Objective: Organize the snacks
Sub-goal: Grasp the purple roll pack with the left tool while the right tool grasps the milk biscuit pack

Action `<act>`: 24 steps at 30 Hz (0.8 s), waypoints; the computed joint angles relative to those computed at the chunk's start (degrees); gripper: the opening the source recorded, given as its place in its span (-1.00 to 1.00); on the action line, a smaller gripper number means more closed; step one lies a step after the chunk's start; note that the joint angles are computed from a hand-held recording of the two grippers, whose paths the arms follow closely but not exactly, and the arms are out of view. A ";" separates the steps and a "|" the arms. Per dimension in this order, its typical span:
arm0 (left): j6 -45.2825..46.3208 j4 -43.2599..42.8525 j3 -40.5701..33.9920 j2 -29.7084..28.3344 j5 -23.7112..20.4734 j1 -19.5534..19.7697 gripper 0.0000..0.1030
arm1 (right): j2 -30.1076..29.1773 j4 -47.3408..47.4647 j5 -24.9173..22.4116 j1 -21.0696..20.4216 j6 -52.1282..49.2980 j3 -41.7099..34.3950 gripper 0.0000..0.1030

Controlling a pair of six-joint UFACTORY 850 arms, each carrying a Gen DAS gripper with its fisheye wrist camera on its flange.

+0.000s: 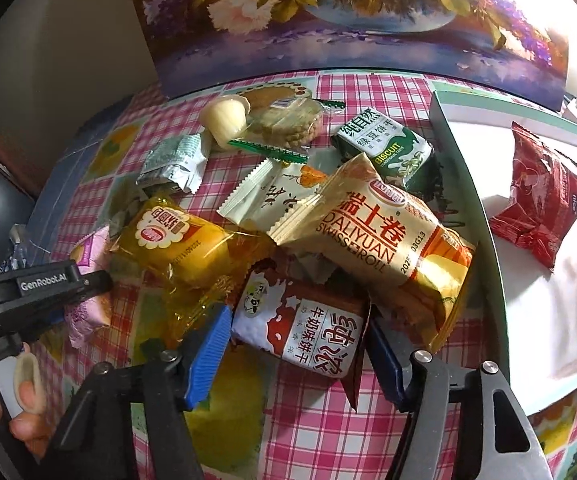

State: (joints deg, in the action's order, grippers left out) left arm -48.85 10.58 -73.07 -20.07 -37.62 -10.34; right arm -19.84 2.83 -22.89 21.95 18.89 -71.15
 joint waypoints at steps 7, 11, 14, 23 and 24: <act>-4.25 5.41 1.42 4.10 -0.01 -0.24 -0.19 | 3.16 2.93 0.75 -0.79 -2.53 2.28 0.31; -6.06 7.75 1.54 6.01 -0.32 -1.36 -0.19 | 5.46 4.92 2.12 -1.25 -4.21 3.55 0.31; -7.18 9.38 1.10 6.68 -0.58 -2.25 -0.19 | 7.05 4.13 3.00 -1.55 -3.59 4.47 0.31; -7.95 9.89 -1.56 5.83 -1.93 -6.82 -0.19 | 10.91 -0.70 3.98 -3.35 2.29 6.06 0.32; -7.55 10.10 -2.16 5.45 -2.17 -7.41 -0.19 | 11.05 -1.96 3.76 -3.69 3.62 6.04 0.32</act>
